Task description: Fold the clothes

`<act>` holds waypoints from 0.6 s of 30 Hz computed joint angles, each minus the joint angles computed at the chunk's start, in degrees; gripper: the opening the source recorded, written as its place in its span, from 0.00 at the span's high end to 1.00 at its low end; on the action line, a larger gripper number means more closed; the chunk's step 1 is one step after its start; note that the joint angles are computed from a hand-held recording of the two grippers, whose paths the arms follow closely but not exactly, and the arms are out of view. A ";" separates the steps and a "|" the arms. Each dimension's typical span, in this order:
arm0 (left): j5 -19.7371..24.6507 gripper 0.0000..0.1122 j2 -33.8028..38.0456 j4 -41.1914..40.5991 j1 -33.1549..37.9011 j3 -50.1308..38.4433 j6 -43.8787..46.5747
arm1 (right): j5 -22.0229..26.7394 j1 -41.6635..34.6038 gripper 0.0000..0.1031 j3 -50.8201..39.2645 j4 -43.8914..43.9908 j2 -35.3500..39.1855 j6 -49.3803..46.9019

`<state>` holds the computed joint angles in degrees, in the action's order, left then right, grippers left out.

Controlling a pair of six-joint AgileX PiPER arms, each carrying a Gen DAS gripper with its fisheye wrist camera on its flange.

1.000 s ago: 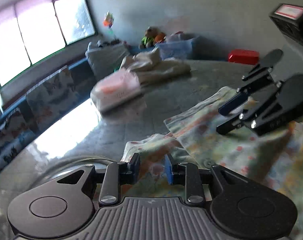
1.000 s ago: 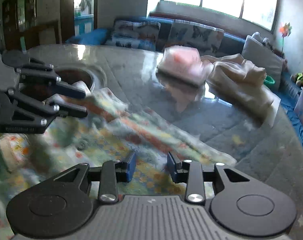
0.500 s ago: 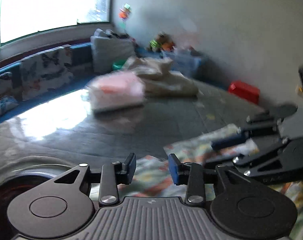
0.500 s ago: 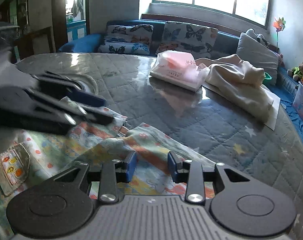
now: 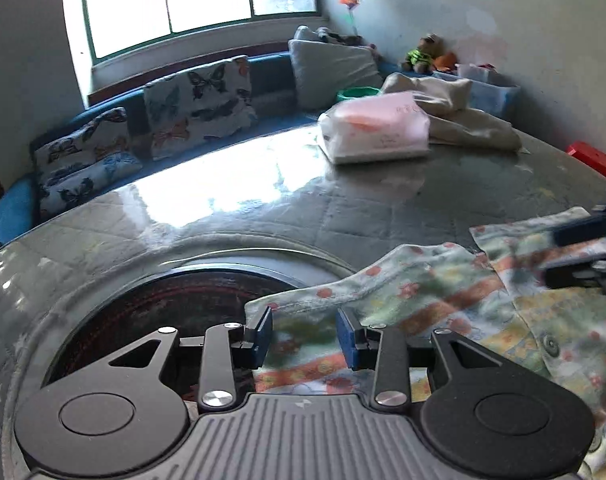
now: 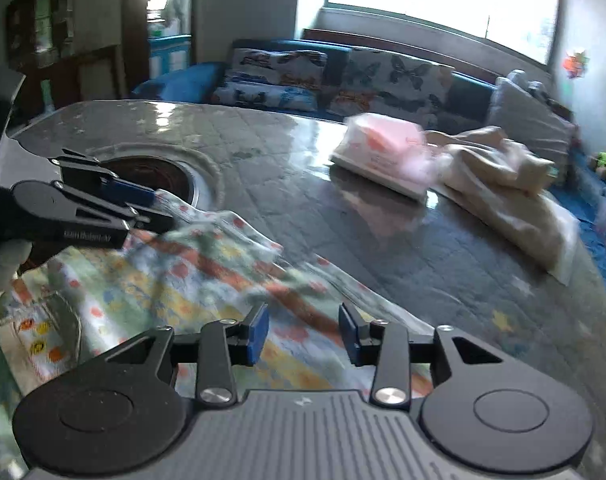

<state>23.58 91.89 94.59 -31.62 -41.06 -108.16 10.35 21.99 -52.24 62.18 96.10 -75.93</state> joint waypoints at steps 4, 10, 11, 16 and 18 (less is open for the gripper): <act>1.35 0.64 -2.10 -1.89 0.07 1.96 -0.67 | 1.72 -3.21 0.57 5.67 -9.05 -6.51 9.69; 1.47 0.61 -8.24 -6.89 -1.30 7.45 1.44 | 1.93 -4.49 0.53 10.85 -25.81 -11.35 27.99; 1.10 0.61 -10.00 -7.54 -1.38 8.79 1.24 | 1.78 -4.51 0.53 11.49 -25.55 -11.88 28.20; 8.04 0.58 -22.59 -17.42 -6.91 16.89 9.03 | 0.69 -4.98 0.49 14.58 -22.91 -14.35 27.14; 15.19 0.57 -28.17 -22.26 -11.26 19.61 11.80 | 0.37 -5.00 0.49 15.65 -20.89 -15.40 25.91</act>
<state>38.77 63.72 72.33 -42.88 -21.45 -96.37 10.72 16.98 -36.59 41.29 80.70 -50.01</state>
